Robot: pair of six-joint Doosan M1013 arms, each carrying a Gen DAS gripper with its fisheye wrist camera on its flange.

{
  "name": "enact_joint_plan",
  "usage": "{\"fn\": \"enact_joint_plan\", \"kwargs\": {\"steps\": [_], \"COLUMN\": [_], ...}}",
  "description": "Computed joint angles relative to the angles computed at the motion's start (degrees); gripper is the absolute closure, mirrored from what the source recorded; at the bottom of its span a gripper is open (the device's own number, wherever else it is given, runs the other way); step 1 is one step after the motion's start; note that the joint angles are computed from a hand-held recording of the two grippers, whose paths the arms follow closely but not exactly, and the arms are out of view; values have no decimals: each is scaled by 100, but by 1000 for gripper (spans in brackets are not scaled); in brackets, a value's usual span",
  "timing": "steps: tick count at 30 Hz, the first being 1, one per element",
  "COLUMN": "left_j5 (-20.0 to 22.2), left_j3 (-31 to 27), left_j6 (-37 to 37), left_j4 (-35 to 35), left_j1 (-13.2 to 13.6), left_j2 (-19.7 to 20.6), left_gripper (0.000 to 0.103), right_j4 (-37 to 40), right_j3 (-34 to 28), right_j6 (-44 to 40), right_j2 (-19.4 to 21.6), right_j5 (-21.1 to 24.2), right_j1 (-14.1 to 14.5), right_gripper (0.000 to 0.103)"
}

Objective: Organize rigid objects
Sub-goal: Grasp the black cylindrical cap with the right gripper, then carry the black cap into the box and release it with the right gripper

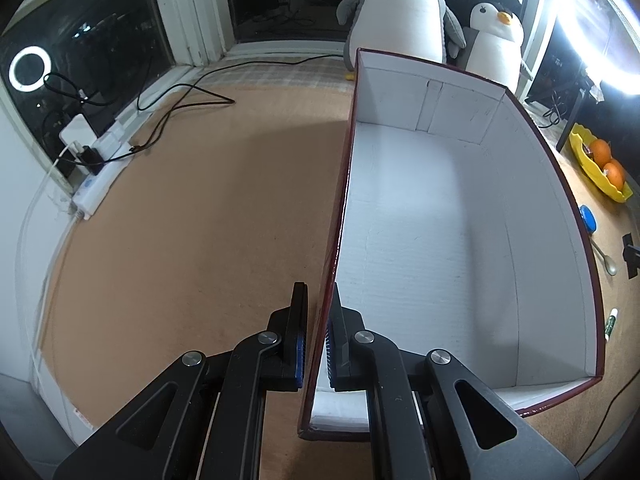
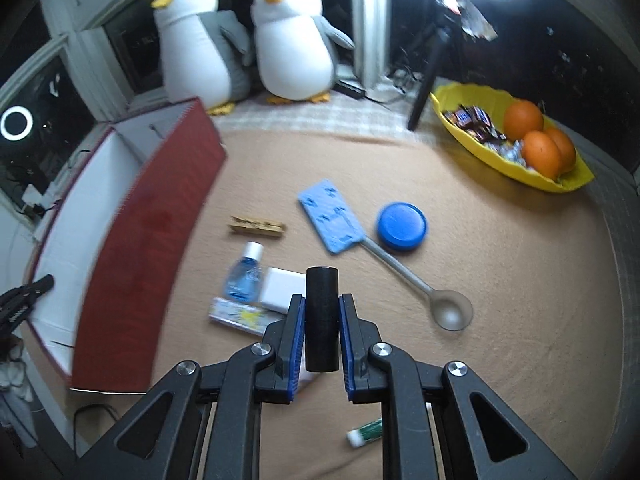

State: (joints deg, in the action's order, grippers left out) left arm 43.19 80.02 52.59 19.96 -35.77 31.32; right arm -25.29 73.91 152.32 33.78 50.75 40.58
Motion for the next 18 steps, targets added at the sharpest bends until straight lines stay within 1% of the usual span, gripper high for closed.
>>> {"fn": "enact_joint_plan", "kwargs": {"steps": [4, 6, 10, 18], "left_j5": [-119, -168, -254, -446], "left_j3": [59, 82, 122, 218], "left_j6": [38, 62, 88, 187], "left_j4": [-29, -64, -70, -142], "left_j1": [9, 16, 19, 42], "left_j2": [-36, -49, -78, -144], "left_gripper": [96, 96, 96, 96], "right_j4": [-21, 6, 147, 401], "right_j3": [-337, -442, -759, -1453], "right_j6": [-153, -207, -521, -1170], "right_j2": [128, 162, 320, 711], "right_j5": [-71, -180, -263, -130], "right_j1": [154, 241, 348, 557], "right_gripper": [88, 88, 88, 88]}}
